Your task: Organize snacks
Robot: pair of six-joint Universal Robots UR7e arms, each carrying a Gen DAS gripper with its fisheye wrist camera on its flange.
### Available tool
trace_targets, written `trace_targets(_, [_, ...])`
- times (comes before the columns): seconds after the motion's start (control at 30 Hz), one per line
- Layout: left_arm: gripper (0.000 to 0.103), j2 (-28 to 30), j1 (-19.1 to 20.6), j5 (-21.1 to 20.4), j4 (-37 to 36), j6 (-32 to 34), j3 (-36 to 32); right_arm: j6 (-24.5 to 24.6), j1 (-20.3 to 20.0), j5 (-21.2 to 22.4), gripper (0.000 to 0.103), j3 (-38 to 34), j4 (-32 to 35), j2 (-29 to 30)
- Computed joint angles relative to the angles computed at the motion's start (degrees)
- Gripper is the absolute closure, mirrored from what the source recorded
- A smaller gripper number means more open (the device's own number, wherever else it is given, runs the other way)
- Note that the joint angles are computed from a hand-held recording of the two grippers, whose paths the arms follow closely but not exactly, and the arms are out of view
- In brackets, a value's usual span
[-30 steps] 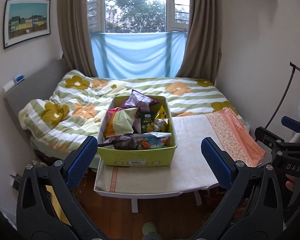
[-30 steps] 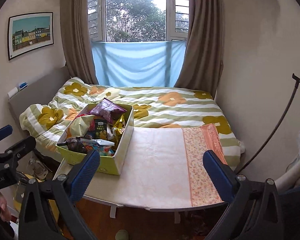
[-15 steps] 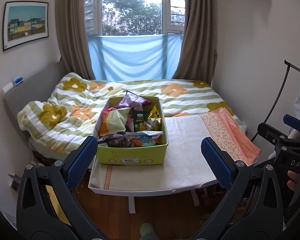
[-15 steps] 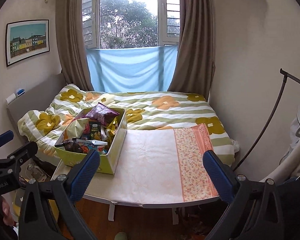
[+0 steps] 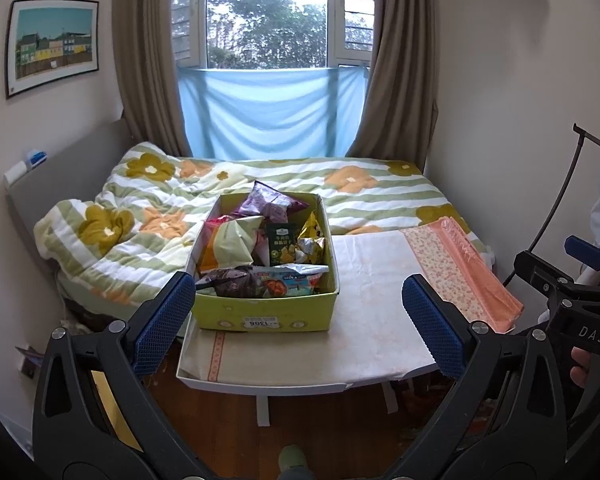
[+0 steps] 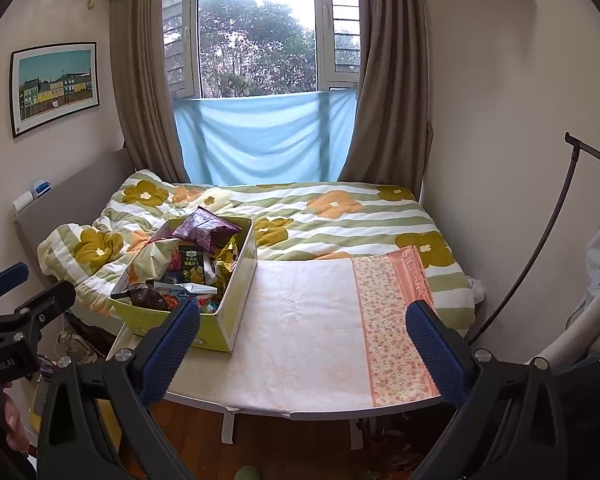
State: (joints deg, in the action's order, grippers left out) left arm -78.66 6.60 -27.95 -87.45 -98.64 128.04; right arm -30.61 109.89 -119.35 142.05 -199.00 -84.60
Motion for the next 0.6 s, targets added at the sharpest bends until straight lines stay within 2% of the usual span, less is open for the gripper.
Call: trace_targets(0.6, [0.0,0.8,0.5,-0.3,0.3,-0.8,-0.5,0.3,0.3,-0.1,0.001,0.1,0.6,0.0])
